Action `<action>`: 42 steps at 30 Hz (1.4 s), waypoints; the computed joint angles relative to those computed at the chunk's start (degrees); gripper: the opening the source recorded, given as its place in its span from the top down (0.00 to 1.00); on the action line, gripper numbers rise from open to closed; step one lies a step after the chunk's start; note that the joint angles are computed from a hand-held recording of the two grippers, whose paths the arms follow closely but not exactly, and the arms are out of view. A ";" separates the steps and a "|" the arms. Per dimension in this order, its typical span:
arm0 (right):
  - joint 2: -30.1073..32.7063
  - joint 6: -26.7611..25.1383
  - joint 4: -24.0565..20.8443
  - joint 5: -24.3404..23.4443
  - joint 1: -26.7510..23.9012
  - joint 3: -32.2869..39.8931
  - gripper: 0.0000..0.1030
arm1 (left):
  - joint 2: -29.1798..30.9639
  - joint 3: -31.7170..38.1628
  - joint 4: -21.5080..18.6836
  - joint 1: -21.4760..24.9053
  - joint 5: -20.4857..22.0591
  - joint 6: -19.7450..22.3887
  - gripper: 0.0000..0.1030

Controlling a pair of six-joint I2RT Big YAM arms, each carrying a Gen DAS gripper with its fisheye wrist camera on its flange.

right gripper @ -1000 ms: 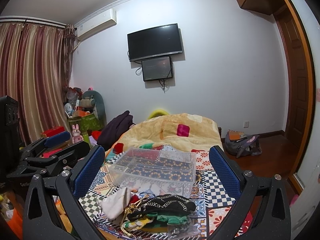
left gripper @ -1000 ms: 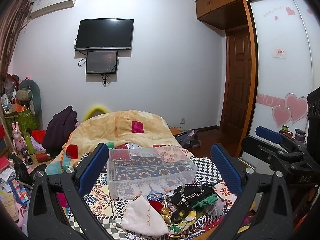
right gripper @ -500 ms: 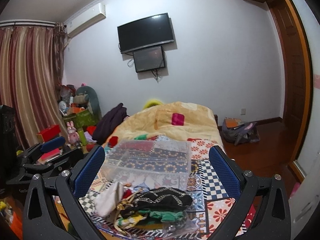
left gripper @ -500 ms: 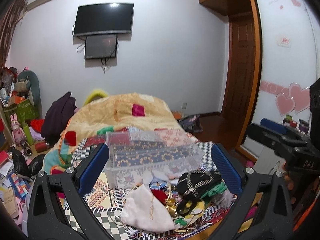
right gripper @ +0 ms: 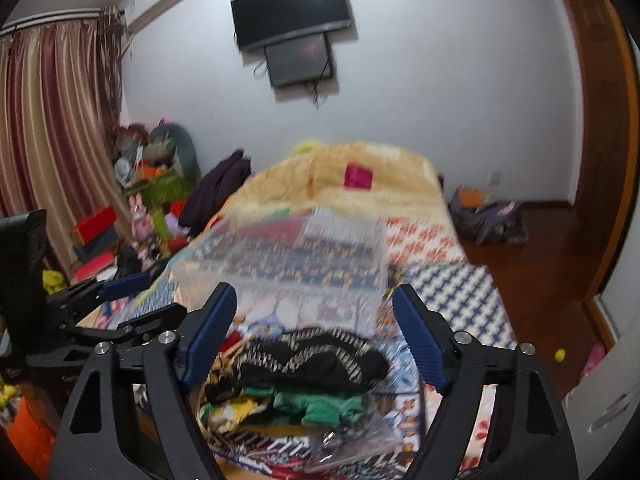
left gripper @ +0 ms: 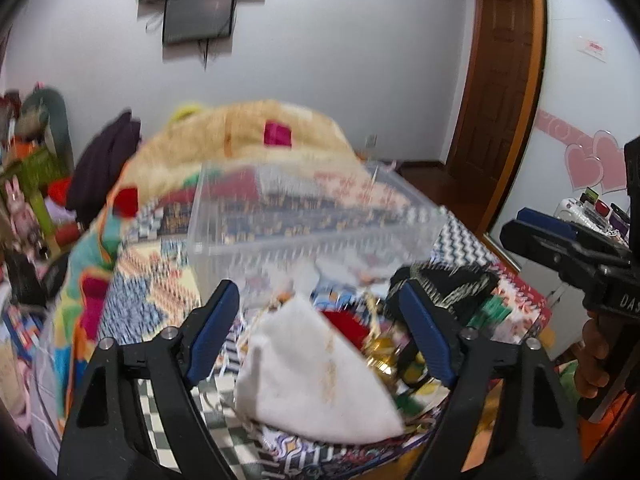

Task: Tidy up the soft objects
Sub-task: 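Grasp the white cloth pouch with the left tool while the right grasps the black beanie, then lower the white pouch into the clear box with the left tool while the right drops the beanie in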

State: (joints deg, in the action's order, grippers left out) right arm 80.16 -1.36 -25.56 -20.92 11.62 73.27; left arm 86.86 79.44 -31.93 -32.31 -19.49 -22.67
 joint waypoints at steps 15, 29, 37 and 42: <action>4.12 -4.63 -7.76 0.93 1.60 2.33 0.42 | 1.01 -3.97 -2.45 3.08 10.91 -4.10 0.62; 3.33 -3.70 -7.21 -0.56 1.30 2.41 0.78 | -2.60 -4.86 -1.08 1.60 5.34 -2.06 0.89; 0.63 -0.79 -3.16 -3.13 0.46 2.44 0.78 | -5.21 -4.07 0.48 2.08 3.14 -0.67 0.89; 0.91 0.92 -1.03 -3.03 0.54 4.19 0.78 | -5.28 -2.24 1.66 3.14 3.17 0.59 0.89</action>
State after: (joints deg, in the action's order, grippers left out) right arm 81.07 -0.45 -26.58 -23.95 12.16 77.46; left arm 81.58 77.20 -30.27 -29.17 -16.32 -22.08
